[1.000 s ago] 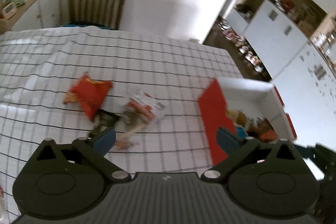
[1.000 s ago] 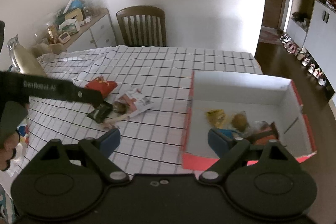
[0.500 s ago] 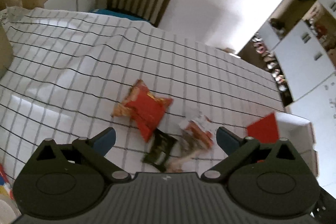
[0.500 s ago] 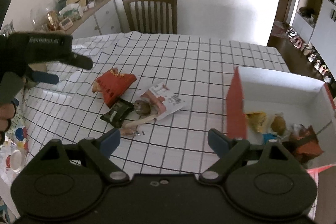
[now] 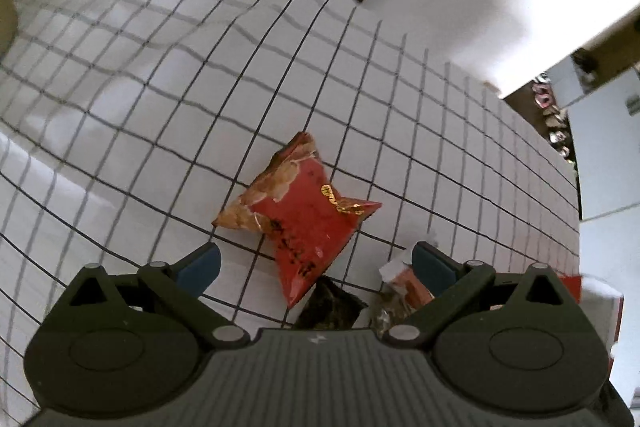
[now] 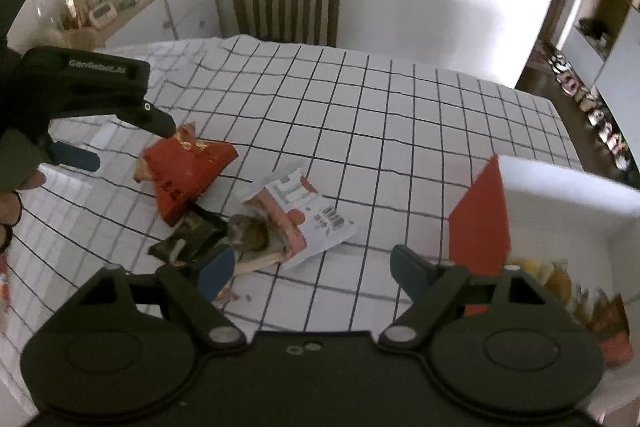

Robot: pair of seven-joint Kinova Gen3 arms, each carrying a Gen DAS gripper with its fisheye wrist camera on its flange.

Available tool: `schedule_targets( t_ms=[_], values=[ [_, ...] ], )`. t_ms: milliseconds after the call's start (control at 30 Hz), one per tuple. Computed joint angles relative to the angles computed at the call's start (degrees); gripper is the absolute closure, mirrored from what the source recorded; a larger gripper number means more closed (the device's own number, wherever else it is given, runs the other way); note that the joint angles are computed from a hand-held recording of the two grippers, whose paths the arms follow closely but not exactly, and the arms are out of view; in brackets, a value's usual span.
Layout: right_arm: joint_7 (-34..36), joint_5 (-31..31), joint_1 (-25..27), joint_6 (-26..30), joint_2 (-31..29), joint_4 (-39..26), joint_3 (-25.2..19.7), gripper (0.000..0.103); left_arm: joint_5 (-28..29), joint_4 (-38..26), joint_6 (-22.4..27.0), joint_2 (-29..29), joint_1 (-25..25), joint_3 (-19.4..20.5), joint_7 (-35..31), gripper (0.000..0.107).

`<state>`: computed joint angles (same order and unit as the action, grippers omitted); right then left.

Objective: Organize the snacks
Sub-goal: 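Grasp the red chip bag with the left tool while the right tool grasps the white bread packet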

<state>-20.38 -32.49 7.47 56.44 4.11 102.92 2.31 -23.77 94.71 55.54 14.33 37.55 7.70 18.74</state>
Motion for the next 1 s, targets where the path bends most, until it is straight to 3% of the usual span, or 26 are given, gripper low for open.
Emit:
schedule_targets(
  t_ms=[333,567,733,900,1000],
  values=[
    [3.0,6.6,-3.3,-1.5,7.7,-5.4,-4.3,0.020,5.5,-0.7,-2.8,3.7,-3.5,-2.2,1.1,0.005],
    [7.5,10.3,-5.2,-4.7,10.3,-5.1,-7.0,0.022,8.4,-1.5,-2.1,6.1,-4.5,-3.4,0.7,0.005],
    [7.5,11.5,-6.1,-5.6,12.2,-5.4,-7.8,0.030,8.1,-0.1,-4.3,6.1,-4.2,-4.1,1.7,0.005],
    [7.5,10.8,-5.4,-4.6,12.9,-5.8,-8.3,0.047,7.4,1.5,-7.3,6.0,-3.7,-4.8,3.5,0.006],
    [8.5,9.6,-4.5,-4.6,12.9,-5.5,-8.5,0.051,6.7,1.1,-7.2,6.6,-3.4,-4.9,3.5,0.022]
  ],
)
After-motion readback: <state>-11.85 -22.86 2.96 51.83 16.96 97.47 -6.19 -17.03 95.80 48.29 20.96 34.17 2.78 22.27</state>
